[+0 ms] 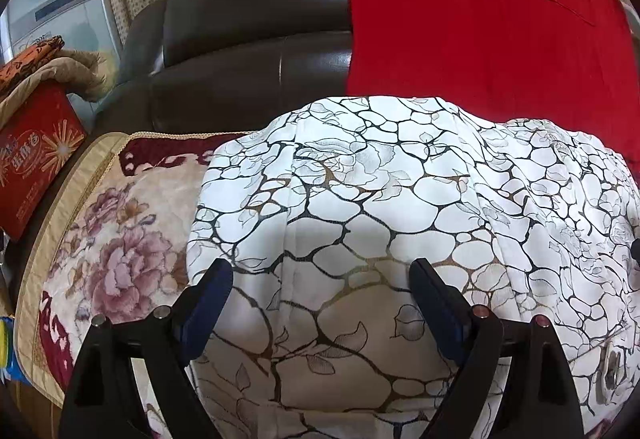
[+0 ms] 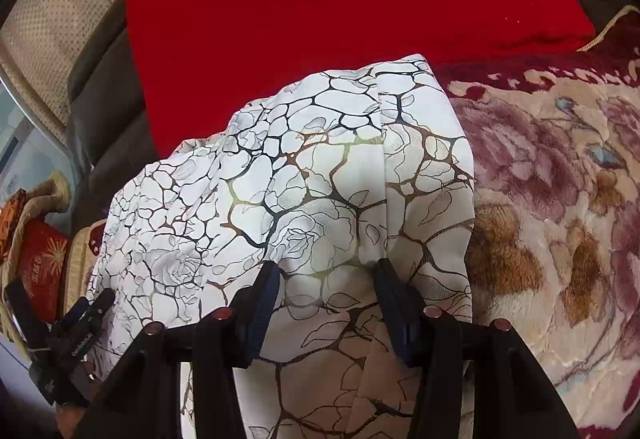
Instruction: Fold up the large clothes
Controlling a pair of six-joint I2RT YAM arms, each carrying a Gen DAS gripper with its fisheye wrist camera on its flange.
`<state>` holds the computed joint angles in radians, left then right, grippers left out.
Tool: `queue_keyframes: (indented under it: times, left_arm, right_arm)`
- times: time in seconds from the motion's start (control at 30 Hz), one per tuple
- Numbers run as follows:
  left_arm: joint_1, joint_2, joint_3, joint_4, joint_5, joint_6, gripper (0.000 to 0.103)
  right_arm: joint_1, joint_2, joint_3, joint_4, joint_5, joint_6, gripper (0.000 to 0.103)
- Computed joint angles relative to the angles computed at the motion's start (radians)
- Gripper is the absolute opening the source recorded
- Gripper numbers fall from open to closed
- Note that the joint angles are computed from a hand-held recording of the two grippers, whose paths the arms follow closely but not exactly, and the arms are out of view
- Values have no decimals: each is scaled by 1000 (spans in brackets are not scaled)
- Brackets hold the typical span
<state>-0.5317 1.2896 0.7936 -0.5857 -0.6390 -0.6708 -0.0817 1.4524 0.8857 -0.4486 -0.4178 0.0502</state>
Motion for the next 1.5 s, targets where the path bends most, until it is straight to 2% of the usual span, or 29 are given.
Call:
queue_keyframes:
  times: [0.13, 0.23, 0.4, 0.57, 0.8, 0.87, 0.97, 1.07, 1.27, 1.5]
  left_arm:
    - [-23, -37, 2, -59, -63, -27, 90]
    - [-31, -83, -7, -105, -104, -57, 90]
    - [-6, -143, -28, -169, -100, -93, 90]
    - [-50, -191, -23, -257, -134, -174, 90]
    - [-194, -213, 6, -408, -222, -308, 90]
    - [-230, -209, 11, -444, -240, -345, 90]
    - [-271, -195, 15, -501, -257, -410, 90]
    - [-294, -215, 5, -528, -237, -456, 90]
    - [-355, -225, 13, -619, -261, -567, 90]
    - [-406, -333, -59, -639, -149, -652, 90]
  right_arm:
    - [-7, -16, -10, 7, -13, 9, 53]
    - [-48, -45, -21, 5, -81, 30, 53]
    - [-77, -151, -69, 1, -125, 0, 54]
    - [-117, -254, -109, -65, -177, -42, 53]
    - [-211, -351, -160, -194, -247, -133, 53]
    - [-213, -357, -164, -216, -249, -150, 54]
    - [-179, -317, -167, -219, -191, -149, 54]
    - [-161, -311, -171, -208, -165, -147, 54]
    - [-155, -367, -184, -204, -152, -137, 54]
    - [-209, -471, -198, -203, -300, -163, 55]
